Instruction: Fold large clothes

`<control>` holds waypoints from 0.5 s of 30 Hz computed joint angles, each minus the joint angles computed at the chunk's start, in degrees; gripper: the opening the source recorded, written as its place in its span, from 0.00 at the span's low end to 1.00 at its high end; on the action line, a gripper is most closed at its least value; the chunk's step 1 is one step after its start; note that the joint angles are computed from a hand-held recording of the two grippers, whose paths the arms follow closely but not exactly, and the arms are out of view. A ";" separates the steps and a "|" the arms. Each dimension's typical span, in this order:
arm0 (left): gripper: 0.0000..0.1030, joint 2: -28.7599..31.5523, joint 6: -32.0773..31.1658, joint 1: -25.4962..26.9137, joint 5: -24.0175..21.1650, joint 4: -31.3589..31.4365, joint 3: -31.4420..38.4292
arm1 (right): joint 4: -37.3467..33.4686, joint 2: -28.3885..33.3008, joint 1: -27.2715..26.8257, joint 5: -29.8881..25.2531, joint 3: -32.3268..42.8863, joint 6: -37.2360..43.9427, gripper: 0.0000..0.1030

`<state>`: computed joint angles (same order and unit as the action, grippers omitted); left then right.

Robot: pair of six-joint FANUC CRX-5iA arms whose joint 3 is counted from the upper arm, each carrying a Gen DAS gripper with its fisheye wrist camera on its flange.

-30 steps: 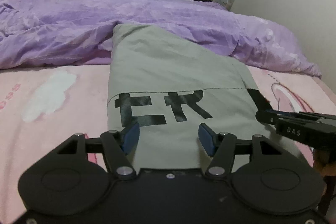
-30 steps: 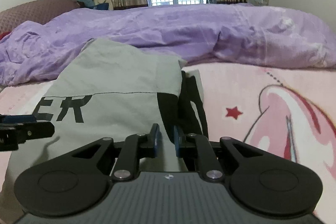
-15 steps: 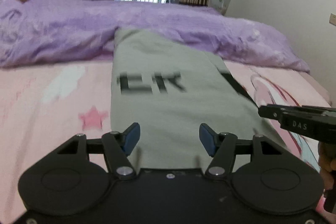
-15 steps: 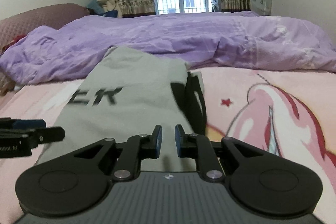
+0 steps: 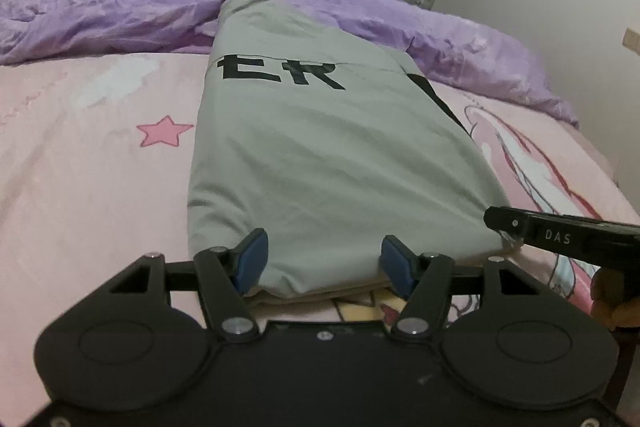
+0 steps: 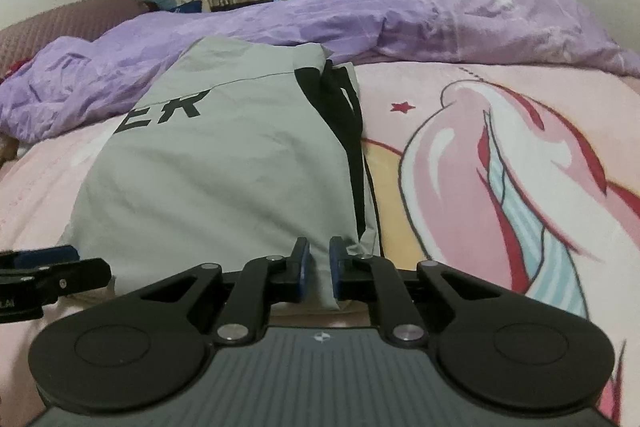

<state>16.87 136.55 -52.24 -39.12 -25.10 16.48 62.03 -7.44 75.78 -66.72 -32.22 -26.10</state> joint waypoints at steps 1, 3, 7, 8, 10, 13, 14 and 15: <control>0.62 -0.10 0.29 -0.24 0.22 -0.84 -0.28 | 0.25 0.00 0.07 0.06 -0.25 -0.51 0.12; 0.62 0.30 0.33 -0.87 -0.21 -2.66 0.12 | 0.53 0.04 0.21 0.00 -0.52 -0.82 0.12; 0.62 0.38 0.84 -0.90 -0.29 -2.96 0.25 | 0.60 0.21 0.31 -0.18 -0.45 -1.20 0.12; 0.63 0.24 0.79 -0.76 -0.26 -2.62 0.20 | 0.52 0.37 0.39 -0.41 -0.26 -1.08 0.12; 0.63 -0.03 1.53 -0.95 -0.91 -2.71 0.57 | 0.13 0.71 0.83 -1.35 0.48 -0.11 0.13; 0.65 -0.73 3.58 -2.53 -4.72 -4.56 2.41 | -1.57 0.59 2.64 -3.82 2.34 0.99 0.23; 0.71 -1.39 4.81 -3.31 -6.07 -5.62 2.72 | -1.64 0.54 3.60 -5.15 2.83 0.97 0.26; 0.76 -2.11 5.79 -4.06 -7.53 -6.17 2.90 | -1.63 0.62 5.09 -7.25 3.50 0.75 0.33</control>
